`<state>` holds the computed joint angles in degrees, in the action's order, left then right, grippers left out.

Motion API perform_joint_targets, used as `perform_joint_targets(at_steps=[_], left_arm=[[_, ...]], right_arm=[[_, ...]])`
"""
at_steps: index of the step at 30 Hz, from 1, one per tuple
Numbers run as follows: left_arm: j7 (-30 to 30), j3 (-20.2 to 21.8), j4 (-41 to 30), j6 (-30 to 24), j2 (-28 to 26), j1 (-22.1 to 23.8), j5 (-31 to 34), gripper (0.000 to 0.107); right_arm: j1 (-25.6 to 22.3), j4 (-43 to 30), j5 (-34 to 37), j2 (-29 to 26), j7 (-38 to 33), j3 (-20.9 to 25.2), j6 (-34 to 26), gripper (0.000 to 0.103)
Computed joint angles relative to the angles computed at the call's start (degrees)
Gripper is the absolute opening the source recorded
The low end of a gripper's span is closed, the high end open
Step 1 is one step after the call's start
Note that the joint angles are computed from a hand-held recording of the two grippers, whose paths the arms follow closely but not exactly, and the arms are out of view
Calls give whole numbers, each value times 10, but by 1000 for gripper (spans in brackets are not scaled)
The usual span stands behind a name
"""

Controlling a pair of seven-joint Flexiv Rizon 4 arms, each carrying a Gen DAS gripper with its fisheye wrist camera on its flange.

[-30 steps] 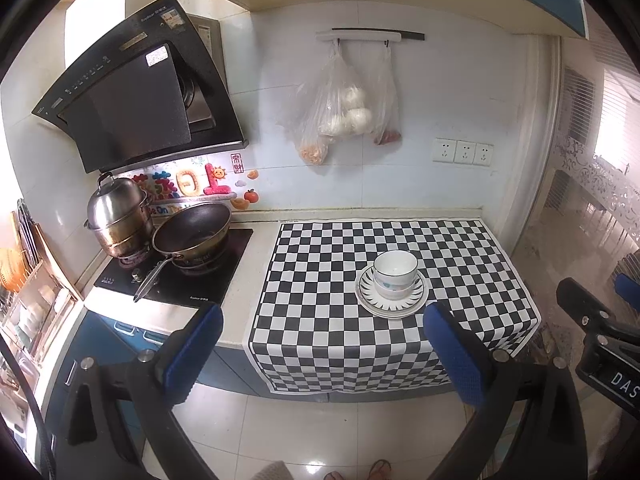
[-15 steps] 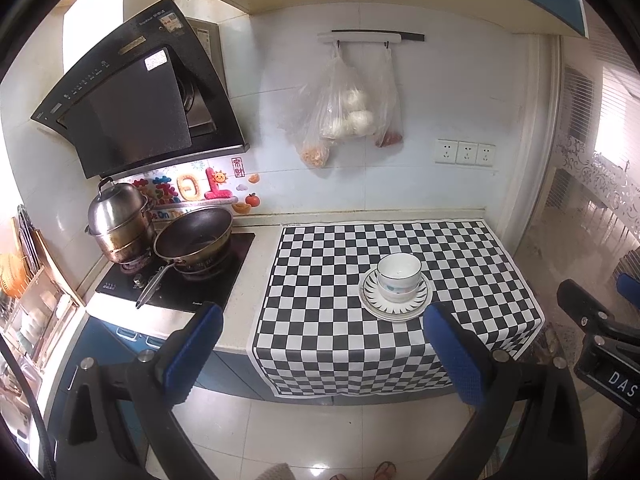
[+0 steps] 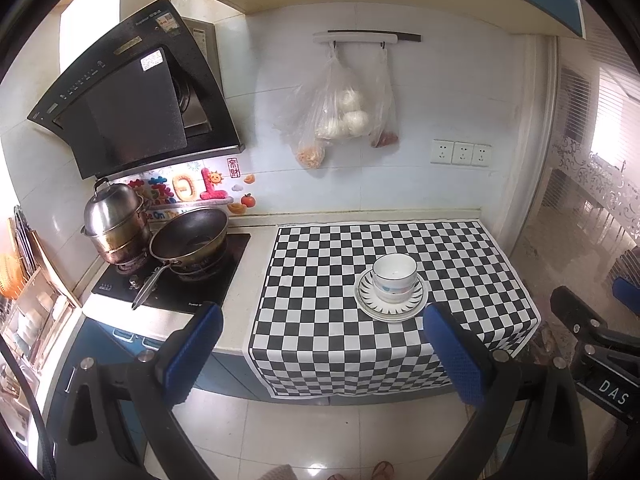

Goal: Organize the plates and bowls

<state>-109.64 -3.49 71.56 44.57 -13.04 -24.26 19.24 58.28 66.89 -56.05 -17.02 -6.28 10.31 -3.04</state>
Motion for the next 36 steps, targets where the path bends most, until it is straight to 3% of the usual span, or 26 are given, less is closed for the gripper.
perform_joint_targets(at_steps=[36], left_arm=[[-7, -2, -3, -10, 1, -3, 8, 103]], right_arm=[[-15, 16, 7, 11, -2, 7, 13, 103]])
